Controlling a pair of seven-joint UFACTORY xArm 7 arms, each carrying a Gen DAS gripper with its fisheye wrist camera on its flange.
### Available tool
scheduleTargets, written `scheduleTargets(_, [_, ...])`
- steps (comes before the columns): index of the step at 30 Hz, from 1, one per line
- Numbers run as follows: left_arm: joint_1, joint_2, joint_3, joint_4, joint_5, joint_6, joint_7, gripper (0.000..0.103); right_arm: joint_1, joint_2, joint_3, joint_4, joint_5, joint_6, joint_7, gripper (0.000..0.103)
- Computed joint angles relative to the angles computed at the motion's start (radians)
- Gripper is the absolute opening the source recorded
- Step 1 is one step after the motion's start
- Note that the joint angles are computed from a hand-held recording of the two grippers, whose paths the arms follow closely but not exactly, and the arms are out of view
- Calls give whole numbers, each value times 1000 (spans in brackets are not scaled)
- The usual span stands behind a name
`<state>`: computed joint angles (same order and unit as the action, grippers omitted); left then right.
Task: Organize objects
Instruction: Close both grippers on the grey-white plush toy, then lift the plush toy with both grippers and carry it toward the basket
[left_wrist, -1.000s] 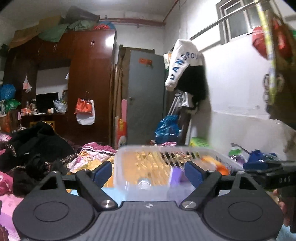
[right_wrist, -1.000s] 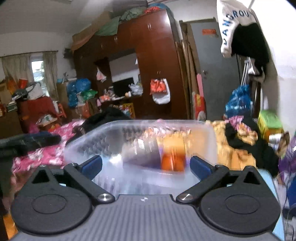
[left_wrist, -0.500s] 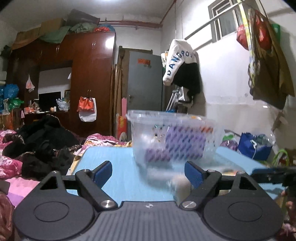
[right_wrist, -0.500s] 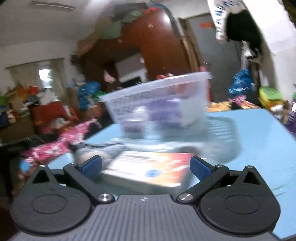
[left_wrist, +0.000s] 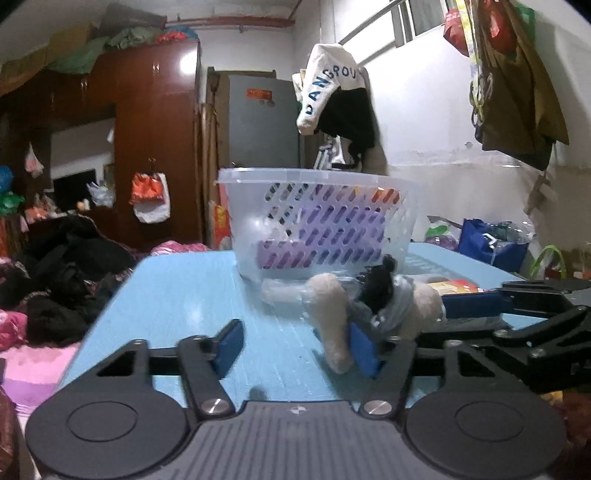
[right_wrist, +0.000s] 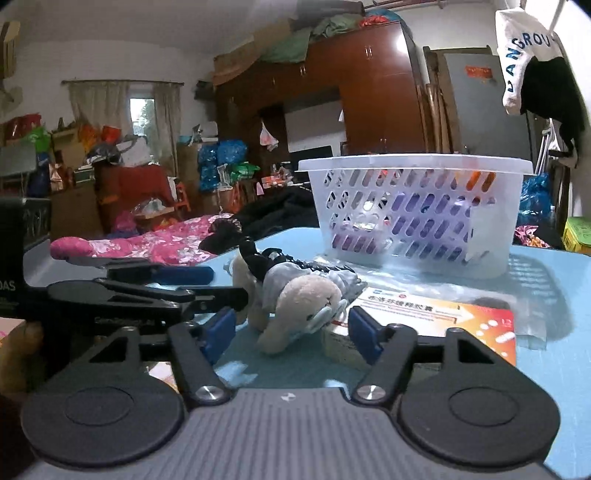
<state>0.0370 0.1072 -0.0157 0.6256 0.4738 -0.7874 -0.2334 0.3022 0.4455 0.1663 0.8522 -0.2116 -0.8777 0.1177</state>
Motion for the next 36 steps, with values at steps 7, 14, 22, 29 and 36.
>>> scheduleTargets(7, [-20, 21, -13, 23, -15, 7, 41, 38, 47, -4, -5, 8, 84, 24, -62, 50])
scheduleTargets(14, [-21, 23, -15, 17, -10, -3, 51, 28, 25, -7, -1, 18, 57, 52, -43, 34])
scheduleTargets(22, [-48, 1, -20, -22, -67, -31, 129, 17, 34, -13, -8, -6, 76, -9, -74, 30])
scheduleTargets(29, [-49, -13, -16, -36, -72, -58, 126, 16, 17, -17, -7, -12, 39, -33, -66, 30])
scheduleTargets(36, [-71, -27, -20, -49, -127, -88, 174, 16, 19, -25, -11, -27, 46, -86, -89, 28])
